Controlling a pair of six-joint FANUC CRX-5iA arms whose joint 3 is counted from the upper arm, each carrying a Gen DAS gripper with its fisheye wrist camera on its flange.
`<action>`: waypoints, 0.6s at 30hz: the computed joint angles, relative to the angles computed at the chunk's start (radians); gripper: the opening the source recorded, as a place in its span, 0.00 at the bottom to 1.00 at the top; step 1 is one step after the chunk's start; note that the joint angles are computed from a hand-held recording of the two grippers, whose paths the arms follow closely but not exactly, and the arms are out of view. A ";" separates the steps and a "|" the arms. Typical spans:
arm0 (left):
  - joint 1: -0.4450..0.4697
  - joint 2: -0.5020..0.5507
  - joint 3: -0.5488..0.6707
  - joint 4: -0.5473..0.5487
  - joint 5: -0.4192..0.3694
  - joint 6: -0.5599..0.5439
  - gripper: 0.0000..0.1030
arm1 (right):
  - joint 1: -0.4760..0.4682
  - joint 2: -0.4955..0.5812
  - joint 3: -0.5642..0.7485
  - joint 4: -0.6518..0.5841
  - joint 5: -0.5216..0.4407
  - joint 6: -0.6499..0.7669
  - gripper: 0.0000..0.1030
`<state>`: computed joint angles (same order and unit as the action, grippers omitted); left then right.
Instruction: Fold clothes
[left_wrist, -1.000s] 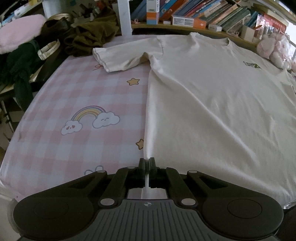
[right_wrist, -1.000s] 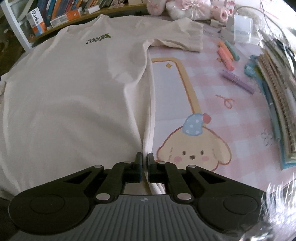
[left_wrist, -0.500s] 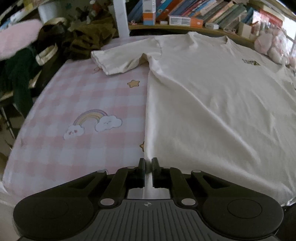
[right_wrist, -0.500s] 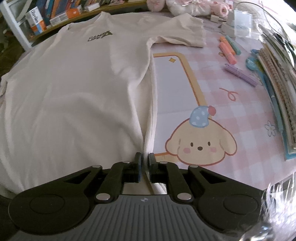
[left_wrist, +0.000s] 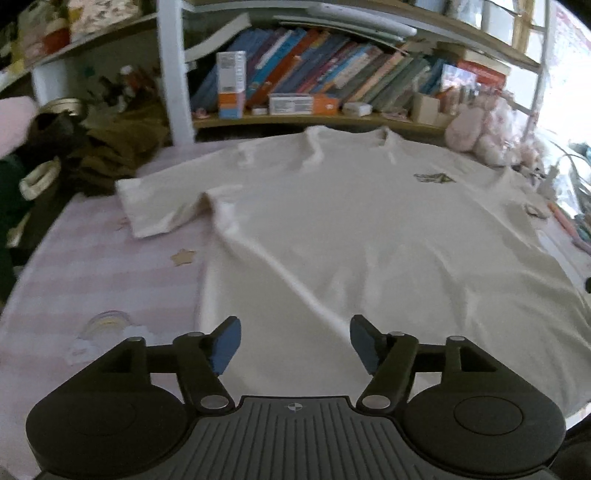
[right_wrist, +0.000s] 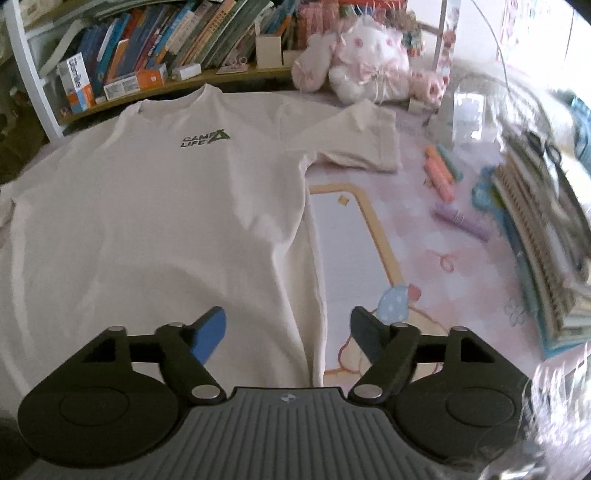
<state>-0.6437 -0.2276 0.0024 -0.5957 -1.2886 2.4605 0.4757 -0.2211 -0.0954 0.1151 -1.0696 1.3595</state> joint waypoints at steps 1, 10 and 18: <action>0.002 0.008 0.003 0.001 0.012 -0.012 0.71 | 0.015 -0.003 -0.014 0.028 0.013 -0.018 0.75; 0.021 0.066 0.027 0.017 0.110 -0.059 0.86 | 0.065 0.001 -0.045 0.133 0.079 -0.110 0.84; 0.041 0.104 0.032 0.085 0.142 -0.088 0.86 | 0.066 0.017 -0.031 0.137 0.052 -0.120 0.84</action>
